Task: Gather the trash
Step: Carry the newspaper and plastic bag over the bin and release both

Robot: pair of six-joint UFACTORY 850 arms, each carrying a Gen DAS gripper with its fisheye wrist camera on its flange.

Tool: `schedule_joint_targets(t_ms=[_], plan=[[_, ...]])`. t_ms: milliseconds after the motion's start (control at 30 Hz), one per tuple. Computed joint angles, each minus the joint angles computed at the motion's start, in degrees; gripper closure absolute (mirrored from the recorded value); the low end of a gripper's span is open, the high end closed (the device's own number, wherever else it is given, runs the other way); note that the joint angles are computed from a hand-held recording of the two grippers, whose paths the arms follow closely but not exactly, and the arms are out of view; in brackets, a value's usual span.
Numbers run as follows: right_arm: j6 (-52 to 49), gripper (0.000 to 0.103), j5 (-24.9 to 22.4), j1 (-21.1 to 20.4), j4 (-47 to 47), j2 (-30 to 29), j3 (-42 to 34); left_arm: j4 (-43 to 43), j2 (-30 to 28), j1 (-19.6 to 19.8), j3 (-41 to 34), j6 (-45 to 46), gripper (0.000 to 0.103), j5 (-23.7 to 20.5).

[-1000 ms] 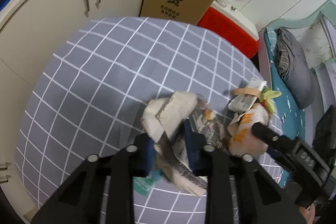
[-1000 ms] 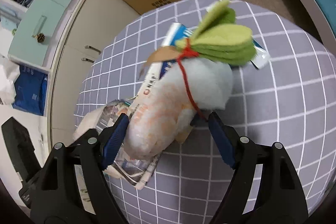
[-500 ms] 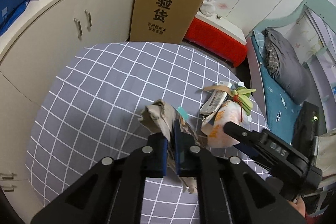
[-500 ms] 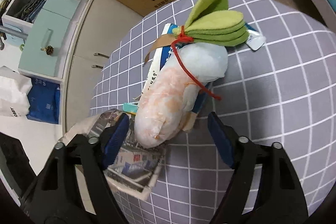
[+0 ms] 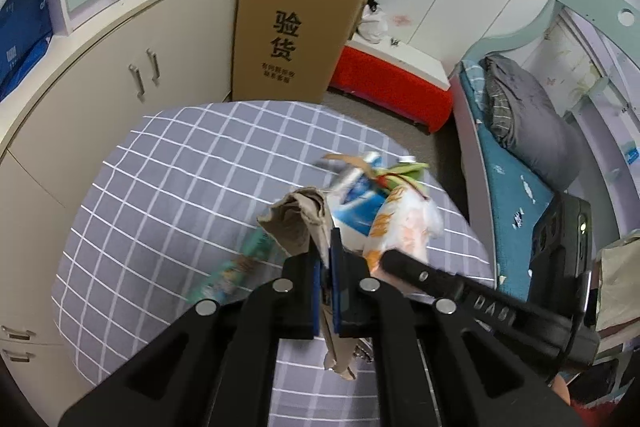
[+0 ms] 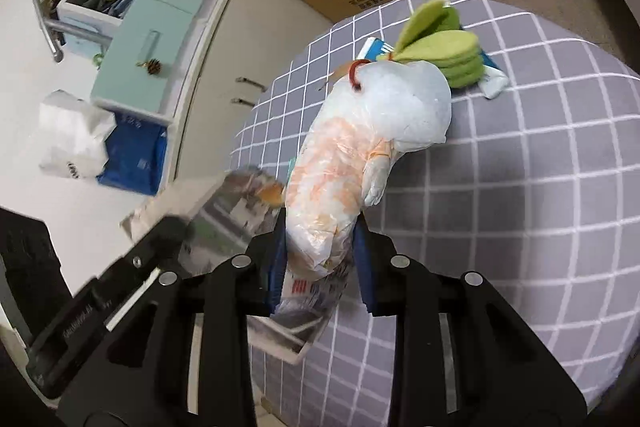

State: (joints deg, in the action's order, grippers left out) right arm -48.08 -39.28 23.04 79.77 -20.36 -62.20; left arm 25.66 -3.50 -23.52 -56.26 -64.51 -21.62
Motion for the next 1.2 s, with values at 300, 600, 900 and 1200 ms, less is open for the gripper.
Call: schedule_joint_targets(t_ms=[300,600,900,1200], plan=[[-1.5,0.073,-3.9,-9.0,-3.9,8.5,7.4,2.9,-5.0,-9.8,-8.3,-6.9,0.099,-3.7],[-3.2,0.073,-6.4,-24.4,-8.6,14.5,11.4,-0.6,-17.8,-18.1,-25.0,-1.2,0.099,-5.4],[-5.0,0.073,-6.6,-37.9,-12.2,16.8,12.8,-7.6,-32.8,-22.9,-45.2,9.8,0.099,-10.1],[-7.1,0.073,-7.7,-45.7,-14.9,15.4,11.7,-10.3,-47.9,-25.8,-68.0,18.4,0.099,-19.6]])
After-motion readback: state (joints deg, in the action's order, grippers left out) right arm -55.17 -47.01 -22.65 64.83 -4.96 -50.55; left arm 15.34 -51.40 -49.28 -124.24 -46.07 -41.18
